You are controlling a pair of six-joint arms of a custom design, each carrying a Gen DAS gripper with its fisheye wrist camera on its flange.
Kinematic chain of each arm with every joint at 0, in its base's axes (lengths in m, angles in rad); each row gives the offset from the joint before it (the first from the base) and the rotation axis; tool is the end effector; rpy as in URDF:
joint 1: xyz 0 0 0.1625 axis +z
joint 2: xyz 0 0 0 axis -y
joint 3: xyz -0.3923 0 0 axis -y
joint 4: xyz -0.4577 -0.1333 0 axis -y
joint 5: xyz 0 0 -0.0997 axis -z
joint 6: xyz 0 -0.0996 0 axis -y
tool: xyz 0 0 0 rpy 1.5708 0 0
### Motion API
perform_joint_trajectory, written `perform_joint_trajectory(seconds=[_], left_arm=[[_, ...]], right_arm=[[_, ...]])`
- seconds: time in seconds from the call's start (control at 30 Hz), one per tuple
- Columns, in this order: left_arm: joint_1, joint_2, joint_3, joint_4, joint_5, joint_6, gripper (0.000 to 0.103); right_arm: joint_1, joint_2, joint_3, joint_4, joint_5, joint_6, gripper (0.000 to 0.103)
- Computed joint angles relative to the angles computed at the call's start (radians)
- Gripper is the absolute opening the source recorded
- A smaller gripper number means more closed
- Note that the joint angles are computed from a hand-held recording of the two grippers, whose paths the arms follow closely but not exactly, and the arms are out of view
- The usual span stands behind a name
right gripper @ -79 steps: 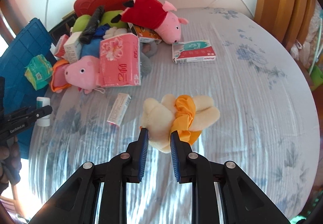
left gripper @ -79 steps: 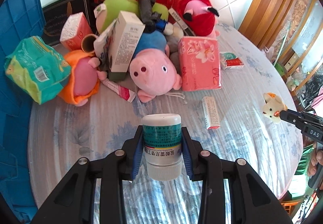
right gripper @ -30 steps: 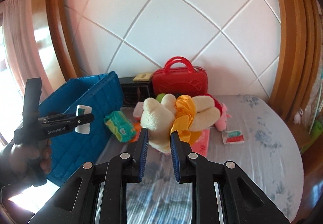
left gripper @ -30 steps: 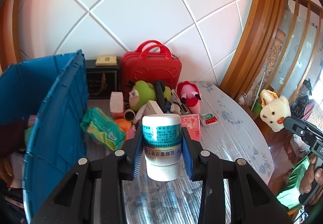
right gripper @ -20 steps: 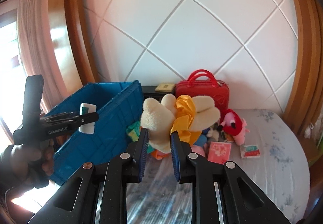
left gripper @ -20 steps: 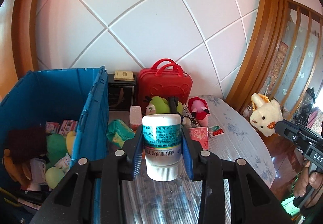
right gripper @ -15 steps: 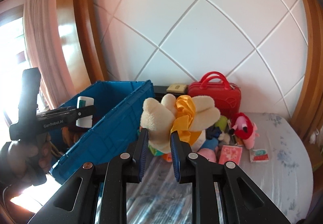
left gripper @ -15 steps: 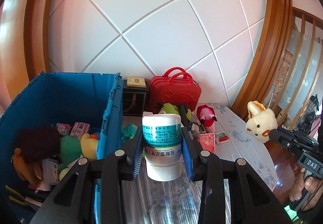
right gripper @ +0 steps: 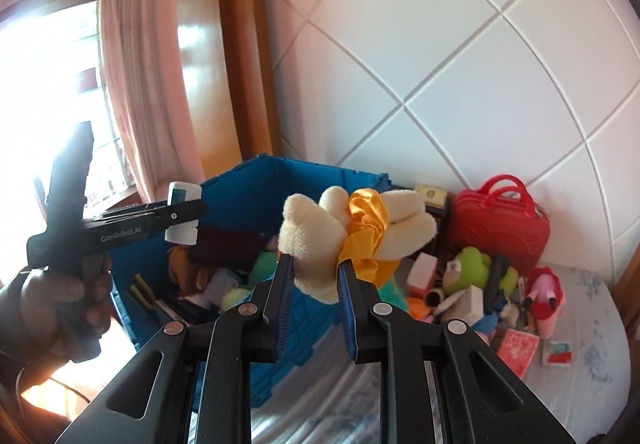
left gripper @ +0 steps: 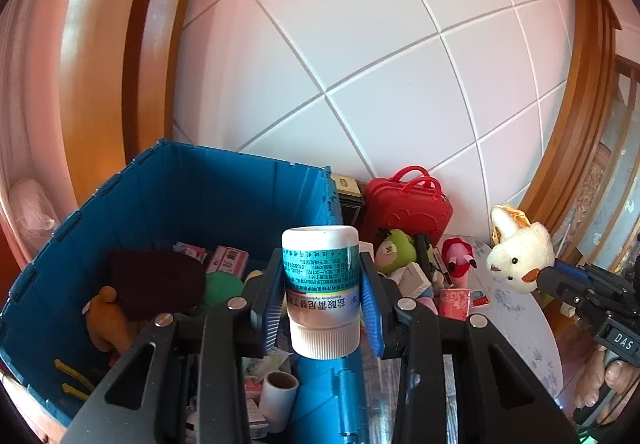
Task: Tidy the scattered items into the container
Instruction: 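Lift the jar and bear plush and carry both over the blue crate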
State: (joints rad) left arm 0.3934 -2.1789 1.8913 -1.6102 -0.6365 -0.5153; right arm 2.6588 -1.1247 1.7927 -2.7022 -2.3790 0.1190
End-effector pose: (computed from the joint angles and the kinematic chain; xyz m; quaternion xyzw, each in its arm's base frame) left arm -0.2213 -0.3229 0.5903 0.2170 0.8569 -0.4291 0.1856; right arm 0.6028 -0.2468 0.2159 0.3369 -0.8339 0.3910 0.1953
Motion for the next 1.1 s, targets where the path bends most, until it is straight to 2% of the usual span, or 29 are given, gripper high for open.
perform_joint_trajectory(seconds=[0.27, 0.5, 0.67, 1.1], left_arm=[[0.013, -0.052, -0.059, 0.101, 0.068, -0.013, 0.034], [0.046, -0.083, -0.093, 0.137, 0.082, 0.007, 0.034], [0.075, -0.093, -0.113, 0.136, 0.08, 0.043, 0.034], [0.175, -0.082, -0.138, 0.029, 0.031, 0.175, 0.034]], right_arm=[[0.003, 0.144, -0.13, -0.021, 0.093, -0.065, 0.021], [0.009, 0.252, -0.225, -0.01, 0.153, -0.084, 0.021], [0.012, 0.303, -0.27, -0.001, 0.168, -0.085, 0.021], [0.012, 0.397, -0.36, 0.019, 0.173, -0.073, 0.022]])
